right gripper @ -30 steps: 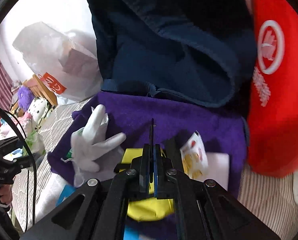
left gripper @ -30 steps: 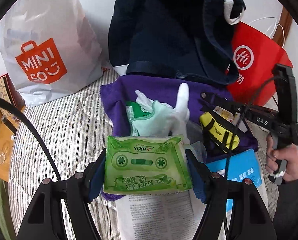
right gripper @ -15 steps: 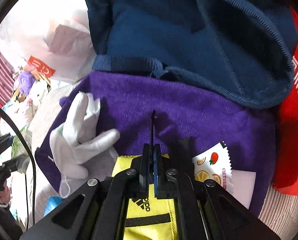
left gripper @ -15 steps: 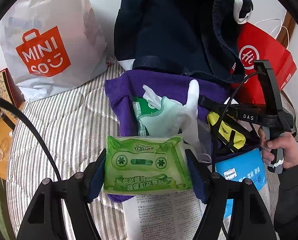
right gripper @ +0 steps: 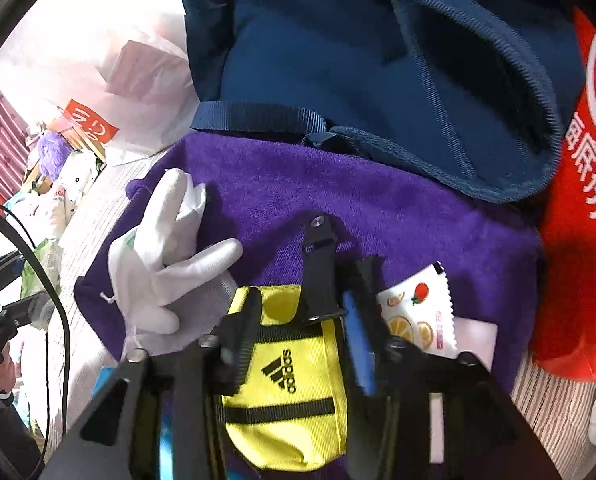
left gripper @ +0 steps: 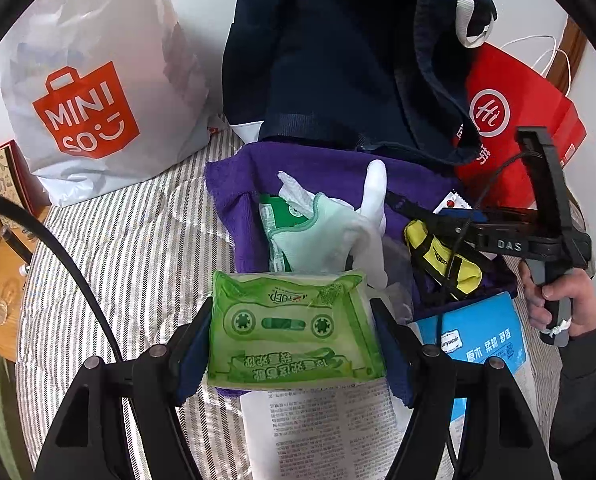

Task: Organize soft objects
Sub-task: 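Lower the green packet onto the towel with the left tool while right presses the yellow pouch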

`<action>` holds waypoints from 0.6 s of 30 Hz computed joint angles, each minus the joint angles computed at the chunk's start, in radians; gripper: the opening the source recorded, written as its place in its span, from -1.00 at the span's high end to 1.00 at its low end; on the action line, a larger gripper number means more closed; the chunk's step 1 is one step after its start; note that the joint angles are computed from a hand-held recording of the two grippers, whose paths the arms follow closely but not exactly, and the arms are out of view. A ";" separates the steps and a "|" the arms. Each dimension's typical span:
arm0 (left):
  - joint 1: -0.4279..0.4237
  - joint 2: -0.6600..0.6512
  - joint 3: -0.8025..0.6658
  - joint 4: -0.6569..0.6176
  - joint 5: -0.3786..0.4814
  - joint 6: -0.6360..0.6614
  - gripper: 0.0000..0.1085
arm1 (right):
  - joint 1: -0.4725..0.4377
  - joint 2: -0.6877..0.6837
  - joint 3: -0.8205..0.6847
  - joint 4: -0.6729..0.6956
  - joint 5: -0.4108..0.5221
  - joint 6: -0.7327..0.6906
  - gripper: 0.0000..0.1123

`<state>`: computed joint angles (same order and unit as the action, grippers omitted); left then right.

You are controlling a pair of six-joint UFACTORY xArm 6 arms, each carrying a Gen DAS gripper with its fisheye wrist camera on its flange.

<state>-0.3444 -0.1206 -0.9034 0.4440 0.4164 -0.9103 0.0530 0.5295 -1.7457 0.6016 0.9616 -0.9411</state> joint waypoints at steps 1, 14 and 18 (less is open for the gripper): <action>-0.001 0.001 -0.003 0.001 0.001 -0.001 -0.31 | -0.001 -0.013 0.017 0.004 -0.011 -0.010 0.23; -0.034 0.090 -0.095 -0.079 -0.018 0.082 -0.31 | -0.087 -0.284 0.322 0.132 -0.125 -0.124 0.17; -0.053 0.158 -0.165 -0.133 -0.023 0.139 -0.31 | -0.129 -0.344 0.387 0.171 -0.114 -0.150 0.16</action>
